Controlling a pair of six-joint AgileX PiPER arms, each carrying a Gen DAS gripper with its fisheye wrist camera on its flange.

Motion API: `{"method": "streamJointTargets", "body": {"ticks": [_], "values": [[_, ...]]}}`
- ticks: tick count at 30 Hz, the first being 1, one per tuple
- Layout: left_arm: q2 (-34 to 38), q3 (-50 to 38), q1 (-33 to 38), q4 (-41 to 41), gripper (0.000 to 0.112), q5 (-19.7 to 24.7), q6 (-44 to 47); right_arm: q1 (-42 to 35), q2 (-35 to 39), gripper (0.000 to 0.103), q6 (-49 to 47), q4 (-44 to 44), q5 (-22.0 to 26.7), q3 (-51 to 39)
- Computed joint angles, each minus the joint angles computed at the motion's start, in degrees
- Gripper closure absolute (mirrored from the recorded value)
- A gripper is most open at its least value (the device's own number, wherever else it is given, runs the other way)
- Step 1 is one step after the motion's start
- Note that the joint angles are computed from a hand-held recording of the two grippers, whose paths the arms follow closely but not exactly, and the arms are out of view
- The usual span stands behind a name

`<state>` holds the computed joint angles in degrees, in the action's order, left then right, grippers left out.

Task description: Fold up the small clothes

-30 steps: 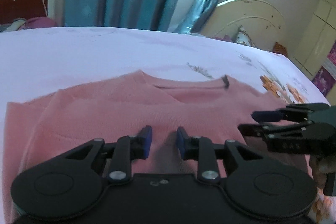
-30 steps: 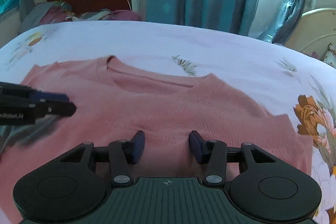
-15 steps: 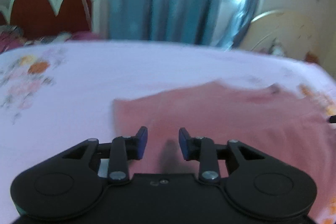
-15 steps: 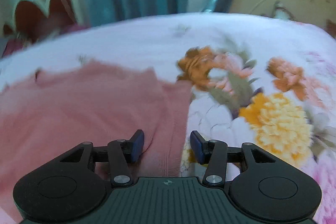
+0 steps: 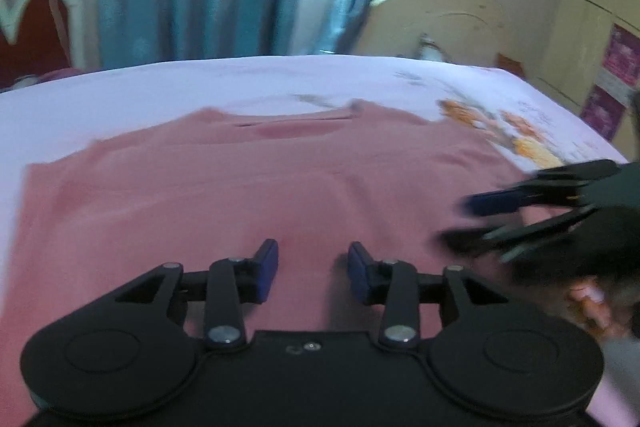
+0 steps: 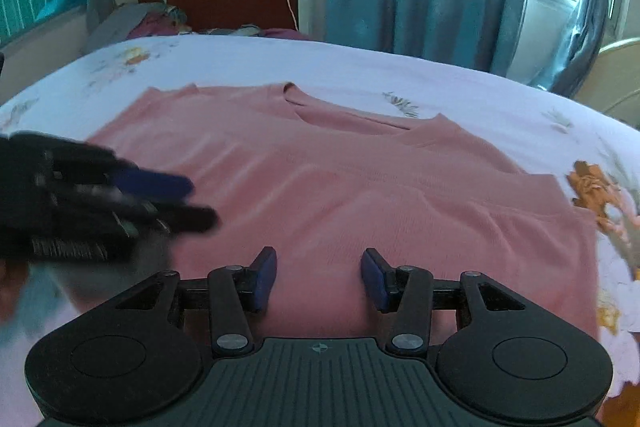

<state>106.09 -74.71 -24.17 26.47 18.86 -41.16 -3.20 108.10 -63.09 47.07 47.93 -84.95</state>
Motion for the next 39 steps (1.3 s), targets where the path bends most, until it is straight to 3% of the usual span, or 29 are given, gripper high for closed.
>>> {"method": "streamJointTargets", "body": {"ticks": [3, 4, 7, 9, 12, 14, 17, 23, 29, 31, 33, 37, 39], "values": [[-5.84, 8.58, 4.76, 6.90, 0.069, -0.73, -6.95, -5.98, -0.12, 0.056, 1.90, -1.57, -3.14, 2.40], [-8.13, 11.44, 6.53, 7.03, 0.062, -1.81, -7.03, -8.21, 0.25, 0.056, 3.10, -3.88, -4.09, 2.13], [-13.26, 16.57, 9.46, 10.05, 0.059, -0.63, -11.15, -13.76, 1.86, 0.056, 1.80, -6.25, -0.98, 0.34], [-13.84, 15.74, 7.47, 13.88, 0.060, 3.95, -16.25, -14.90, -0.44, 0.056, -1.15, -5.38, -2.07, 2.29], [-15.30, 15.90, 1.94, 20.93, 0.060, 3.49, -25.95, -15.92, -5.85, 0.056, -6.13, 3.90, -0.57, 7.45], [-13.95, 14.16, -3.00, 24.51, 0.060, 3.78, -30.00, -13.44, -7.59, 0.056, -6.06, 4.81, 1.31, 9.41], [-10.35, 10.18, -8.49, 21.08, 0.060, 3.65, -27.39, -7.87, -11.17, 0.056, -5.64, 5.01, 0.92, 14.44], [-4.73, 5.86, -13.49, 17.92, 0.059, 7.90, -23.62, -0.71, -15.33, 0.056, -5.82, 0.23, -5.75, 22.92], [-15.14, 20.45, -8.90, 29.25, 0.060, 9.10, -37.99, -15.63, -14.74, 0.056, -7.77, -1.08, -3.18, 23.24], [-17.71, 22.97, -7.72, 30.07, 0.062, 11.05, -38.62, -19.50, -13.78, 0.056, -9.99, -1.68, -2.88, 22.67], [-19.15, 24.04, -6.07, 28.73, 0.064, 9.58, -37.86, -21.42, -13.33, 0.056, -9.53, -2.30, -0.59, 21.27], [-17.76, 21.14, -7.78, 26.55, 0.061, 13.41, -35.22, -25.42, -12.50, 0.056, -9.31, 4.70, 0.69, 19.49], [-16.93, 20.33, -8.94, 27.33, 0.060, 14.67, -37.04, -25.01, -10.46, 0.056, -5.21, 3.19, 2.45, 15.57]]}}
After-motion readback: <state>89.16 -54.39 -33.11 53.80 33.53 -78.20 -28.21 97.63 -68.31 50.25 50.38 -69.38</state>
